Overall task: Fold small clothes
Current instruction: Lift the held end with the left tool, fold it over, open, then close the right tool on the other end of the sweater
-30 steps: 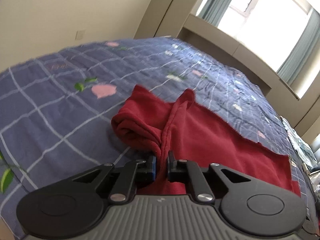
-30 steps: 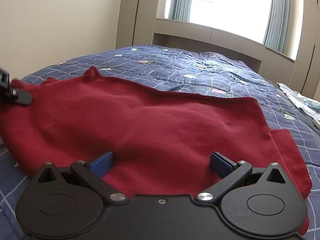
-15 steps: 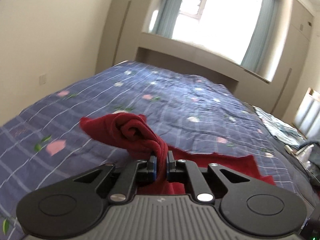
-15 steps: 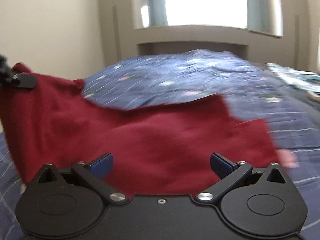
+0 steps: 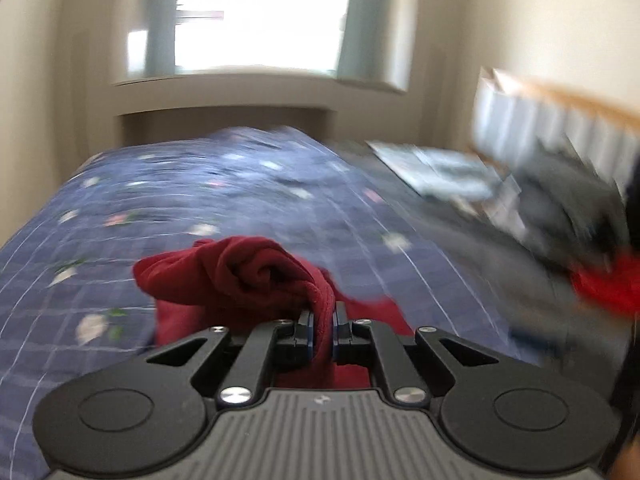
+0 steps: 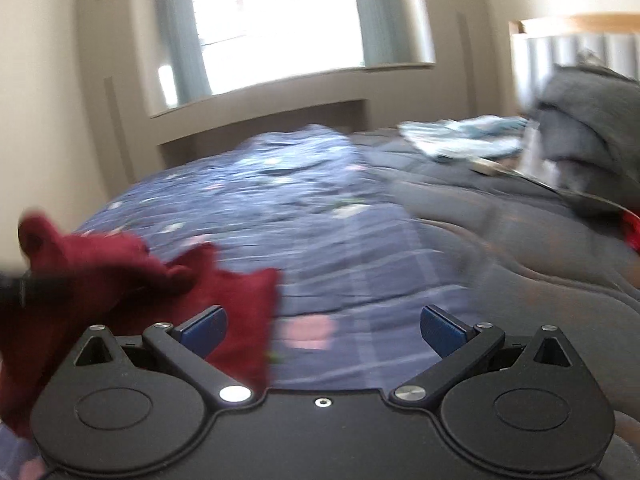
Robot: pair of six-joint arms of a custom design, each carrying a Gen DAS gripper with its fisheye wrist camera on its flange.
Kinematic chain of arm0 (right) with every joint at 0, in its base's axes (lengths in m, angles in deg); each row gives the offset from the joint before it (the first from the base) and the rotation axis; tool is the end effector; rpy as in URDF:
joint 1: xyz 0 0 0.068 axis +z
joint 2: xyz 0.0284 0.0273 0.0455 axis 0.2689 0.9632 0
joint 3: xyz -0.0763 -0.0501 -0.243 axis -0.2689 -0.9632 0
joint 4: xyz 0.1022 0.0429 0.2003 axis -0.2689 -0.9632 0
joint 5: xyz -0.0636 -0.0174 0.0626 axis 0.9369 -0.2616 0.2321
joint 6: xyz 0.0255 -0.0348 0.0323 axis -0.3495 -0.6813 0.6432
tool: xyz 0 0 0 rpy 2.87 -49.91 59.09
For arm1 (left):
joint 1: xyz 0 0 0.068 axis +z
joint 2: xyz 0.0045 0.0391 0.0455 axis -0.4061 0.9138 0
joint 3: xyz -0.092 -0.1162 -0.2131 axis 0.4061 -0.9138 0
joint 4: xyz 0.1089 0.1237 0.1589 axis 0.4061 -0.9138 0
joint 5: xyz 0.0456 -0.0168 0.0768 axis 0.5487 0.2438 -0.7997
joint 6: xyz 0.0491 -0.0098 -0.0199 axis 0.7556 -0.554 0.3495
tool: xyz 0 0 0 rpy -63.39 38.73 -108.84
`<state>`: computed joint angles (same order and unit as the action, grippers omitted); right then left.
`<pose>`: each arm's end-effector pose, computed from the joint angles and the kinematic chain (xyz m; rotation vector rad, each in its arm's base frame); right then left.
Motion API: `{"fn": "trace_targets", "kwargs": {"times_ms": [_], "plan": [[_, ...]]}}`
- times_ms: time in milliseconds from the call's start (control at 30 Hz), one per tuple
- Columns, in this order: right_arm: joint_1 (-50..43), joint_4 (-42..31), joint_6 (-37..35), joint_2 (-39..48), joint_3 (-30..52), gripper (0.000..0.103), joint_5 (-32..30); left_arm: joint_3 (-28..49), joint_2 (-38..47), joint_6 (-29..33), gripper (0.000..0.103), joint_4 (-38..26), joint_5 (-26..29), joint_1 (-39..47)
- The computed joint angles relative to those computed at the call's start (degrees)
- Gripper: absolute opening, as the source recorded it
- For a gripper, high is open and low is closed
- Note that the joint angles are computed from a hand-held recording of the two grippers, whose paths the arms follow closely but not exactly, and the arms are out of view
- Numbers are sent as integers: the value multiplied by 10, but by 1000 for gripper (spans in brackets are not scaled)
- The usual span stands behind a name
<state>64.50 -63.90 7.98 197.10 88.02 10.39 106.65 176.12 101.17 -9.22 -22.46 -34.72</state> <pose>0.2477 0.2378 0.0940 0.7228 1.9504 -0.1903 0.4048 -0.0960 0.1811 0.8866 2.0385 -0.5344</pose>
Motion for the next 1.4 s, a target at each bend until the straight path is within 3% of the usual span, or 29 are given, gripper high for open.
{"fn": "trace_targets", "kwargs": {"times_ms": [100,200,267,333,533,633,700,867,1000,1100,1167,1300,1400], "plan": [[-2,0,83,-23,-61,103,-6,-10,8,92,9,-44,-51,-48],[-3,18,122,-33,-102,103,-13,-39,10,122,17,-36,-82,-73],[-4,17,132,-32,-108,103,-18,-52,4,116,26,-39,-58,-68],[-6,36,119,-31,-114,103,-22,-43,9,121,55,-59,-24,-52],[-17,137,36,-26,-128,103,-40,-35,4,96,83,-43,24,-19],[-21,174,9,-22,-132,103,-46,7,30,42,85,-34,16,-14],[-21,211,-10,-22,-142,103,-46,38,49,1,85,-32,-31,-22],[-21,397,-101,-14,-187,102,-53,135,116,-75,87,-40,-110,-37],[-24,527,-193,10,-186,101,-89,148,134,-115,102,-32,-144,-30],[-28,557,-219,34,-154,94,-119,124,134,-125,102,-6,-148,-13],[-32,557,-214,51,-129,83,-135,112,133,-129,103,0,-155,1],[-36,489,-160,75,-73,67,-145,100,140,-137,103,7,-158,35],[-38,450,-118,86,-48,53,-136,114,157,-139,103,-14,-131,63]]}}
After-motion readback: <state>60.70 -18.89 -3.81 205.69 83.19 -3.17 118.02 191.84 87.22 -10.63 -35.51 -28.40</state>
